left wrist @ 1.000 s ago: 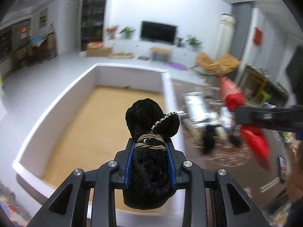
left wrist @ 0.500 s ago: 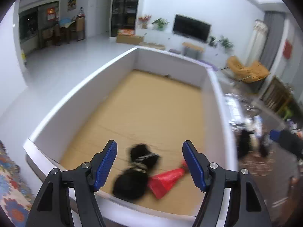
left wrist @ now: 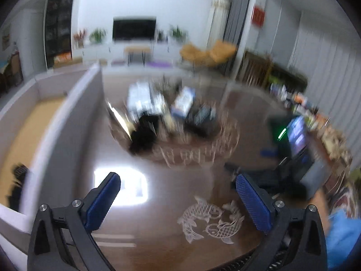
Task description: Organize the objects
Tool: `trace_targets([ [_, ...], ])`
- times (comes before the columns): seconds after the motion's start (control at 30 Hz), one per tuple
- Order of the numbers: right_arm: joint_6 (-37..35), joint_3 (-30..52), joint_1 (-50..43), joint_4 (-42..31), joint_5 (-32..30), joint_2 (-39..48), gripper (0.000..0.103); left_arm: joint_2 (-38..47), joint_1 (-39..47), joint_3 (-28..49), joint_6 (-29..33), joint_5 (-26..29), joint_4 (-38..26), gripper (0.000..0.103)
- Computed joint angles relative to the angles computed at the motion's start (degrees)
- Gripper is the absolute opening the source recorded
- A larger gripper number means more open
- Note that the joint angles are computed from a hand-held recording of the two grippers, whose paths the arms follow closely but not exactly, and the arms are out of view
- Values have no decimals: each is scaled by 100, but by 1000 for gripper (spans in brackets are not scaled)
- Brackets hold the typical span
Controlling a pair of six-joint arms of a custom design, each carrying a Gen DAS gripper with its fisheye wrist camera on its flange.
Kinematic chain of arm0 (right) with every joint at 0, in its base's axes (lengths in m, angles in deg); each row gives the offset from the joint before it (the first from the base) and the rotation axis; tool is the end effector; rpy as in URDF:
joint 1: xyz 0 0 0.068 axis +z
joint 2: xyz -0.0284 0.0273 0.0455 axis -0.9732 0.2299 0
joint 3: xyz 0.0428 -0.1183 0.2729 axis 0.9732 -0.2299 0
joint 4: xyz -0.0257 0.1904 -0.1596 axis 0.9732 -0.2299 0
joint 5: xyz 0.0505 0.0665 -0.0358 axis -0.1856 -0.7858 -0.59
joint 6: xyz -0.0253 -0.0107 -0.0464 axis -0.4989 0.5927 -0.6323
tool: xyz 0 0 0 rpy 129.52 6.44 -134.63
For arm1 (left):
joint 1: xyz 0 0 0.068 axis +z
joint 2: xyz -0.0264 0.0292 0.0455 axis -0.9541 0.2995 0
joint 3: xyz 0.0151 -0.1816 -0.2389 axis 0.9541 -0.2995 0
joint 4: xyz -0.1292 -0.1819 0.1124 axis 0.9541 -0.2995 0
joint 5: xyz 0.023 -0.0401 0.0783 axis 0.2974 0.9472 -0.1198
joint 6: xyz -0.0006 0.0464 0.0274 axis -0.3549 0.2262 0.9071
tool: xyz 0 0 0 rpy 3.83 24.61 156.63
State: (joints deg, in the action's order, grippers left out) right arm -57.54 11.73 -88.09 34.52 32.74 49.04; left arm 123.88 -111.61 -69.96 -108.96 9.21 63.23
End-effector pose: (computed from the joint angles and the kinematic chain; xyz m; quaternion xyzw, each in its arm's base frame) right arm 0.2588 -0.0485 0.0449 -0.0550 0.9552 -0.0222 0.2899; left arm 0.1363 -0.0989 0.1470 0.0489 0.9241 -0.0961 0.3665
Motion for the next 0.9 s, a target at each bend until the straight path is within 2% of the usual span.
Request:
trace_targets([
  [0.13,-42,196,-187,-75,-33,270,103,2298,222,277,-71,102,1306,103],
  [0.27,189,436,41,-83,9,499,103,3209,785,522,208,227,1948,103],
  [0.33,186,546,24,-109,-57,577,103,3426,907,563,297,181,2101,103],
  [0.43,231,537,-39,-59,-194,585,103,3828,1237,602,567,460,2426,103],
  [0.57,183,437,-91,310,-297,680,103,3992,1264,846,886,246,2166,103],
  [0.6,182,420,-95,328,-299,675,103,4100,1286,890,962,251,2264,103],
  [0.9,272,402,-60,400,-255,704,103,4300,1276,1083,799,116,2302,103],
])
